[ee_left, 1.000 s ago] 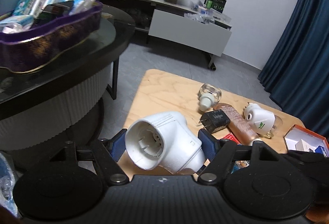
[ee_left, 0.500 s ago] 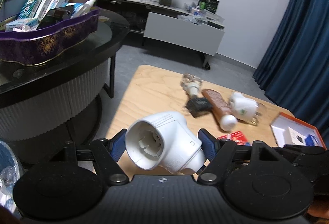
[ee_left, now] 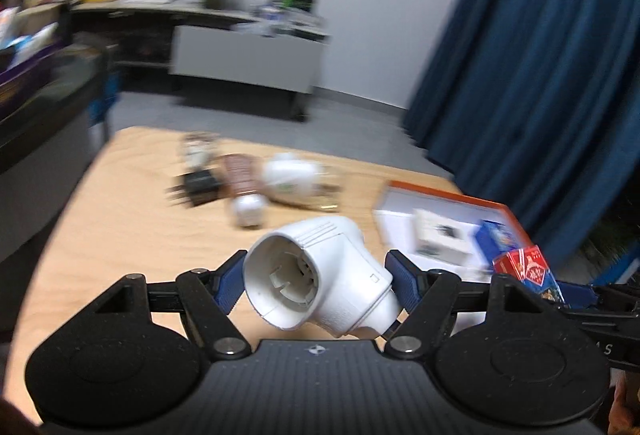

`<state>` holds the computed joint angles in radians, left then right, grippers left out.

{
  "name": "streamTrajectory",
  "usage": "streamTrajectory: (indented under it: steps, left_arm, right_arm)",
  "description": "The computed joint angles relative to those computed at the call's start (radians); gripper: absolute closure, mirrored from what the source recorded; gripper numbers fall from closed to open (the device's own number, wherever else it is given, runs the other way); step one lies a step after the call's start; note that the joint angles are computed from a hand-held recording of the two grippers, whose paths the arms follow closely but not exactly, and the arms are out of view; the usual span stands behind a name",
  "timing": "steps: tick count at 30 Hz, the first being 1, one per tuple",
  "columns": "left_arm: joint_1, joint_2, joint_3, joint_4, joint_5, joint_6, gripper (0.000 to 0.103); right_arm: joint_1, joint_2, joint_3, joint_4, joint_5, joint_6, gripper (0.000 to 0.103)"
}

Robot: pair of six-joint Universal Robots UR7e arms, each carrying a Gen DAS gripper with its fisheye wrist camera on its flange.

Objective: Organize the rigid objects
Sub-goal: 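Carry the socket adapter and red box over the tray with both grippers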

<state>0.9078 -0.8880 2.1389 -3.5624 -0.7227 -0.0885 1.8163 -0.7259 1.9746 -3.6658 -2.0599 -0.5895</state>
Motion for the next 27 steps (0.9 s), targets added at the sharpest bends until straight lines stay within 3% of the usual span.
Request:
streamTrajectory:
  steps: [4,9,20,27]
  left_arm:
    - [-0.020,0.062,-0.088,0.027,-0.026,0.068,0.029]
    - [-0.049,0.133,-0.143,0.013,-0.028,0.009,0.029]
    - [-0.088,0.182,-0.143,0.089,-0.003,-0.054,0.029]
    - [-0.098,0.185,-0.128,0.134,-0.035,-0.076,0.028]
  right_arm:
    - [-0.049,-0.051,0.050,-0.086,0.001,0.012,0.031]
    - [-0.097,-0.090,0.080,-0.137,0.036,0.022,0.031]
    - [-0.152,-0.126,0.108,-0.147,0.106,0.049,0.031]
    - [-0.154,-0.129,0.111,-0.136,0.115,0.050,0.031]
